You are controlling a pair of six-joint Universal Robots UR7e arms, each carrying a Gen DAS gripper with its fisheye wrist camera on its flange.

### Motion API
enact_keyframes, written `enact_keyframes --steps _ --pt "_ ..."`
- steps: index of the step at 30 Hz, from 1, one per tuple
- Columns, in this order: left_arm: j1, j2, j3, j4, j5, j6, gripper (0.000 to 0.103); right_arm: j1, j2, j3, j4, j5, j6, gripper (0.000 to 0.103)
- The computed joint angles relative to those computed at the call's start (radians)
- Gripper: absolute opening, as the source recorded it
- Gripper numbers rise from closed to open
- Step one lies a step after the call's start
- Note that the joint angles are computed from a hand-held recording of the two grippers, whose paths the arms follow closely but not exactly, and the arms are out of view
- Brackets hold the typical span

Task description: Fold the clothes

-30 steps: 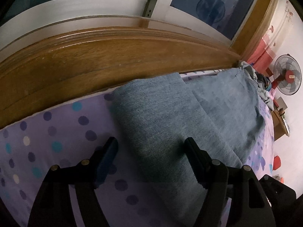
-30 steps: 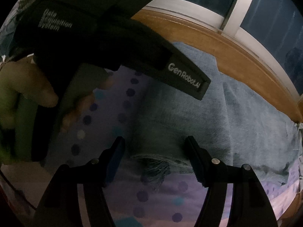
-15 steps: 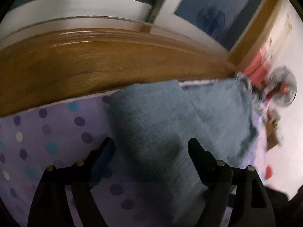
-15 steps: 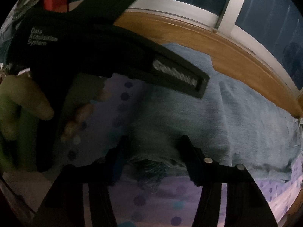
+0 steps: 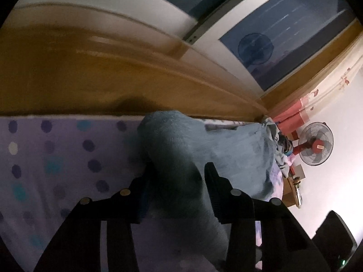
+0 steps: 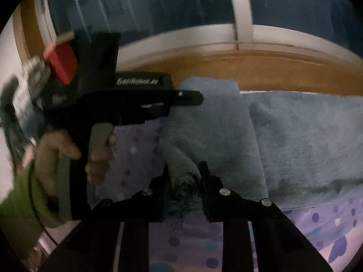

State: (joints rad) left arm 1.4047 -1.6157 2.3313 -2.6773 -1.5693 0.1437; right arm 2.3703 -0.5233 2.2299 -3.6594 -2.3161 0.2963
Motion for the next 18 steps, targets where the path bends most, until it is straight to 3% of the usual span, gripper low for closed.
enact_keyframes --steps 5,9,14,18 --pt "-0.074 -0.014 -0.002 0.01 0.025 -0.032 0.043 -0.042 -0.035 0.084 -0.201 0.093 0.045 0.021" --pt "-0.148 -0.005 0.004 -0.004 0.056 -0.053 0.043 0.022 -0.029 0.117 -0.275 0.07 0.152 0.021" --pt "-0.241 0.043 0.014 -0.038 0.093 -0.068 0.043 -0.003 -0.024 0.179 -0.416 0.101 0.207 0.021" --pt "-0.29 0.097 0.022 -0.057 0.1 -0.087 0.043 -0.022 -0.014 0.219 -0.479 0.081 0.214 0.021"
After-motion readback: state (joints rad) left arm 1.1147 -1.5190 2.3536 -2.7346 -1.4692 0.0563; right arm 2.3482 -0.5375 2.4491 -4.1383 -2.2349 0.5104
